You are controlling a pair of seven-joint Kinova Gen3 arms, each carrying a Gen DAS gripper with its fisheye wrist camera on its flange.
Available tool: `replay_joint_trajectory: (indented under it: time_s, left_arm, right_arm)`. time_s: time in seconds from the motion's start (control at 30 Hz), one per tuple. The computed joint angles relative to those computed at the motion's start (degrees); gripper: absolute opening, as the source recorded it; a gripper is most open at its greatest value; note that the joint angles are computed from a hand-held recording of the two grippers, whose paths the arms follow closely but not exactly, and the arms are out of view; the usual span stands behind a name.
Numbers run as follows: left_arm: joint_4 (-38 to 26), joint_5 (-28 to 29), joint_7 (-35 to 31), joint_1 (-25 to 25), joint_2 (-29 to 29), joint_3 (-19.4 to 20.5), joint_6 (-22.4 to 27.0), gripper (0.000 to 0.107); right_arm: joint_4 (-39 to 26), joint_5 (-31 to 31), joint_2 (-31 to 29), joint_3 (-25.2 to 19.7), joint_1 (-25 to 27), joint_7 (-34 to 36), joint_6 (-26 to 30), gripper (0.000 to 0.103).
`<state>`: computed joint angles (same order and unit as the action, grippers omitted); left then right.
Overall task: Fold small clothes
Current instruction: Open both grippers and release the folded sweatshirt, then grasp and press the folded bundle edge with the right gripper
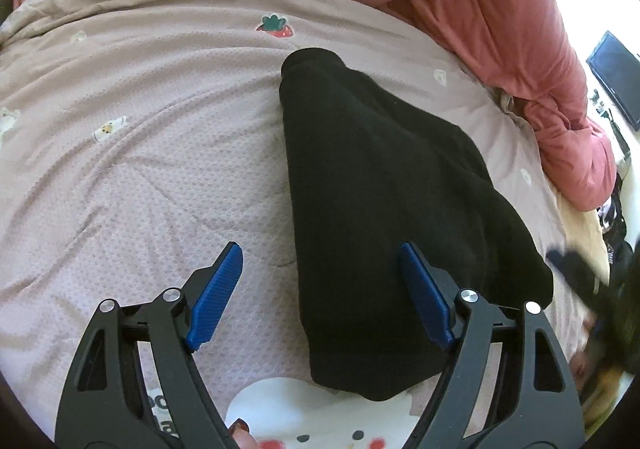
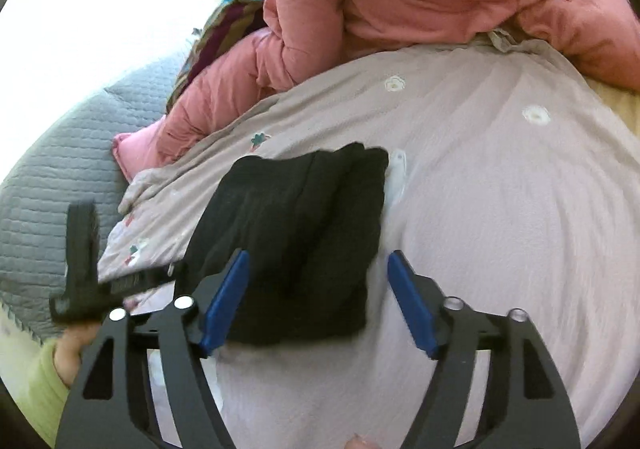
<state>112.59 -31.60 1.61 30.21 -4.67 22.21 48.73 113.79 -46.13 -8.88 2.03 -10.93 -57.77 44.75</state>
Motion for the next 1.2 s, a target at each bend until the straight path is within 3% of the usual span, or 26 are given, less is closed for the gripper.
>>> replay_joint_trajectory:
  time_s: [0.07,0.17,0.3,0.4,0.5,0.53,0.57,0.67,0.83,0.9,1.0,1.2]
  left_arm:
    - [-1.06,-1.33,0.63,0.48,0.03,0.88,1.90,0.072]
    - [-4.47,-3.79,-1.31,2.38,1.61,2.38,6.51,0.072]
    - [-7.98,-5.15,-4.66,5.93,4.99,1.64,10.53,0.072]
    - [-7.77,-4.70,-5.12,7.88,5.80,-0.23,10.00,0.073]
    - [-6.16,-3.85,-4.53,8.13,4.77,-1.59,7.53,0.073]
    - [-5.93,-3.81,-4.35,8.13,4.55,-1.63,7.32,0.074]
    - [-5.80,-3.89,-4.29,8.13,4.46,-1.58,7.30,0.074]
    - [-6.04,-4.33,-3.91,8.30,4.62,-1.26,8.19,0.075]
    - [-7.24,-6.34,-2.34,9.89,5.45,-0.42,11.64,0.075]
    - [-7.71,-7.00,-2.07,10.67,5.92,-0.41,12.98,0.075]
    - [-7.49,-6.72,-1.89,11.04,5.68,-0.94,12.82,0.075]
    - [-6.17,-5.06,-2.82,10.03,4.66,-1.60,10.22,0.075]
  right_arm:
    - [-5.31,2.03,4.88,-2.43,1.32,-1.37,1.56,0.071]
    - [-13.05,3.04,12.84,-2.35,0.43,-6.16,5.95,0.071]
    - [-20.38,11.25,19.71,-3.60,-2.28,-13.97,6.71,0.071]
    - [-23.44,15.56,22.59,-6.80,-1.48,-18.50,7.64,0.077]
    - [-23.80,17.43,23.49,-9.04,-0.37,-20.26,6.27,0.077]
    - [-23.83,17.27,23.55,-9.19,-0.31,-19.64,6.00,0.068]
    - [-24.11,17.14,23.73,-9.84,-0.07,-18.08,6.14,0.047]
    - [-23.14,18.56,22.01,-8.35,-3.58,-14.41,3.32,0.008]
    - [-21.18,12.66,18.04,-16.61,2.72,-2.87,-0.63,0.007]
    - [-21.46,11.10,17.50,-15.83,2.06,-1.01,-1.15,0.007]
    - [-23.00,14.10,18.86,-11.30,-2.76,-3.99,-1.58,0.007]
    - [-23.91,21.17,23.03,-9.82,-2.94,-14.68,1.63,0.007]
